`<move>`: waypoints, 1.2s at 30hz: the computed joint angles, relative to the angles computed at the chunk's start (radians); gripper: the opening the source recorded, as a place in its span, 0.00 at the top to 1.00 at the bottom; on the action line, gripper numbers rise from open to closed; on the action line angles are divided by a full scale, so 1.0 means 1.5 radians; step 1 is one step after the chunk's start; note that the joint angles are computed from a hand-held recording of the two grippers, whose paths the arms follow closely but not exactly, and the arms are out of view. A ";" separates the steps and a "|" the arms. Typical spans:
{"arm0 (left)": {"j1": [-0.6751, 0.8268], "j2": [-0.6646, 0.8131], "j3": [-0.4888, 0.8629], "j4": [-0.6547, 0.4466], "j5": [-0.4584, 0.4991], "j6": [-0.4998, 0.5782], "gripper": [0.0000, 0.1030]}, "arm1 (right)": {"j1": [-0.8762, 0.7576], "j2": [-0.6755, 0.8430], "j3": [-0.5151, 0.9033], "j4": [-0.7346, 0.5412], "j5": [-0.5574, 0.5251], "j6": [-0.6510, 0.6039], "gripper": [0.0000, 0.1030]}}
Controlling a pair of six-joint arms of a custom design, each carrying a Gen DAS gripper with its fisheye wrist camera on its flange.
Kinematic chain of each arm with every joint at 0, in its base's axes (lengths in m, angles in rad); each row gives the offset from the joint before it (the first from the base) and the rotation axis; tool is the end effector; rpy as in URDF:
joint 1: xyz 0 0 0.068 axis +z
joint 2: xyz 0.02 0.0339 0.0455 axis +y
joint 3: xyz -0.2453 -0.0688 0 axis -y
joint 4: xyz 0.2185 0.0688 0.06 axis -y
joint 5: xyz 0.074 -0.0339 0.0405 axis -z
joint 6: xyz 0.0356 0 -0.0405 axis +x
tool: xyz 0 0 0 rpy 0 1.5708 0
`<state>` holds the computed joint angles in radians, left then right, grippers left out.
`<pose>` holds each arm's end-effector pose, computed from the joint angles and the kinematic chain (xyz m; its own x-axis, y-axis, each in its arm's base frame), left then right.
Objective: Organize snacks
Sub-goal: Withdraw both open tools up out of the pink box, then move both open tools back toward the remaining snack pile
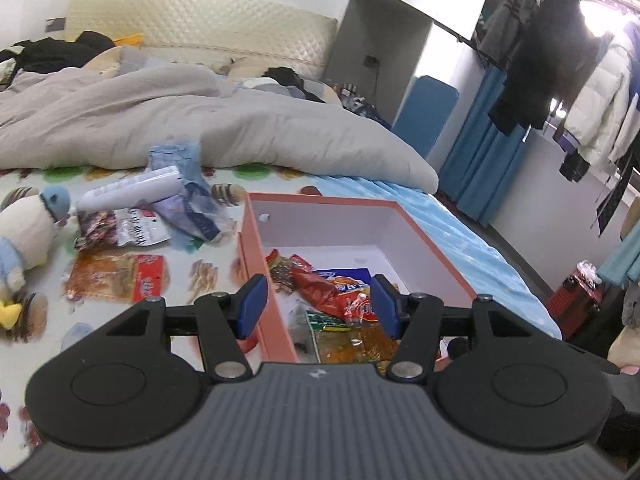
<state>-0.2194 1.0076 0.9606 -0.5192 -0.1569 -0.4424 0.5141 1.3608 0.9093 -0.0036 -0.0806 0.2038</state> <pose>0.1986 -0.0386 0.3120 -0.5101 -0.3195 -0.7986 -0.1462 0.9471 -0.2856 0.2511 0.1451 0.2639 -0.4868 -0.0432 -0.8725 -0.4642 0.8589 0.2164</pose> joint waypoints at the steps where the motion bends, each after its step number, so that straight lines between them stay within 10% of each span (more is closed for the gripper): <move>1: -0.004 -0.016 -0.009 -0.006 -0.007 -0.004 0.39 | 0.003 -0.007 -0.010 0.005 0.001 0.003 0.34; 19: 0.057 -0.257 -0.132 -0.156 0.013 -0.023 0.39 | 0.179 -0.087 -0.106 0.004 0.101 0.054 0.34; 36: 0.704 -0.286 -0.128 -0.272 0.513 0.352 0.39 | 0.247 0.077 0.071 0.035 0.089 0.009 0.34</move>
<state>0.8360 0.5781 0.7685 -0.9278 0.6122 0.0855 0.8848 1.4758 1.0150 0.0489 0.0523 0.2168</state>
